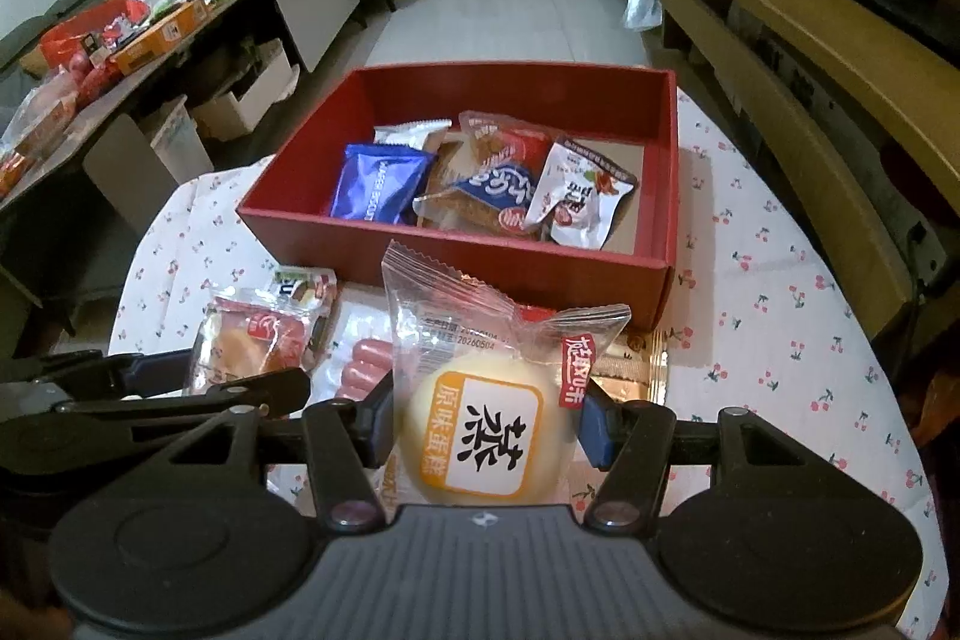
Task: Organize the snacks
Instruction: 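Carry both pastry packets over the red box with both grippers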
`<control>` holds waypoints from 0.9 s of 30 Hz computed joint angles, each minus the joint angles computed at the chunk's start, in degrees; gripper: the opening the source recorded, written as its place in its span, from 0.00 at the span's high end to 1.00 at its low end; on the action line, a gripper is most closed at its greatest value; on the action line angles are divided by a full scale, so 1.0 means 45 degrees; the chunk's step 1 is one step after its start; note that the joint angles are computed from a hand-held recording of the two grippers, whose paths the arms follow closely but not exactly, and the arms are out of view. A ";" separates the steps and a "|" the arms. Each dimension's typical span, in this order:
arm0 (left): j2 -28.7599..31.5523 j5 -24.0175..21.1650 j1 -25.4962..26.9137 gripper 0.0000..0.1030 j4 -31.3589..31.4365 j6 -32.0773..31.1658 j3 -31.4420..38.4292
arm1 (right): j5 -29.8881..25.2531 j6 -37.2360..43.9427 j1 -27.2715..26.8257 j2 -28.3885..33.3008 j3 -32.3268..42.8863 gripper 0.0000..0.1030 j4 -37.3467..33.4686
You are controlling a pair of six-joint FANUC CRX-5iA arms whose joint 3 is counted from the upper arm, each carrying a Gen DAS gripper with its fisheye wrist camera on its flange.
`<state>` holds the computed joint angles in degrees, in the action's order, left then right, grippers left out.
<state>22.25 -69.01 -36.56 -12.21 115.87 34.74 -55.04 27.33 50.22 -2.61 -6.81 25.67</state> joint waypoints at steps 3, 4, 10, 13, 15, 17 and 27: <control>-0.0020 0.0044 -0.0012 0.40 -0.0070 0.0056 0.0030 | 0.0078 -0.0063 -0.0012 0.0000 0.0007 0.37 0.0097; -0.0021 0.0056 -0.0006 0.40 -0.0083 0.0067 0.0049 | 0.0108 -0.0098 -0.0017 0.0002 0.0000 0.37 0.0167; 0.0128 0.0103 -0.0024 0.40 -0.0290 0.0051 0.0475 | 0.0424 -0.0330 -0.0153 -0.0028 -0.0016 0.37 0.0530; 0.0341 0.0076 -0.0008 0.40 -0.0427 0.0016 0.0900 | 0.0561 -0.0494 -0.0318 0.0099 0.0144 0.37 0.0694; 0.0496 0.0070 0.0008 0.40 -0.0521 -0.0013 0.1203 | 0.0667 -0.0584 -0.0450 0.0210 0.0288 0.37 0.0748; 0.0664 0.0045 0.0049 0.40 -0.0554 -0.0047 0.1490 | 0.0751 -0.0593 -0.0578 0.0351 0.0455 0.37 0.0741; 0.2019 -0.0382 0.0402 0.40 -0.0447 -0.0401 0.3562 | 0.1178 -0.0422 -0.1432 0.1346 0.1518 0.37 0.0629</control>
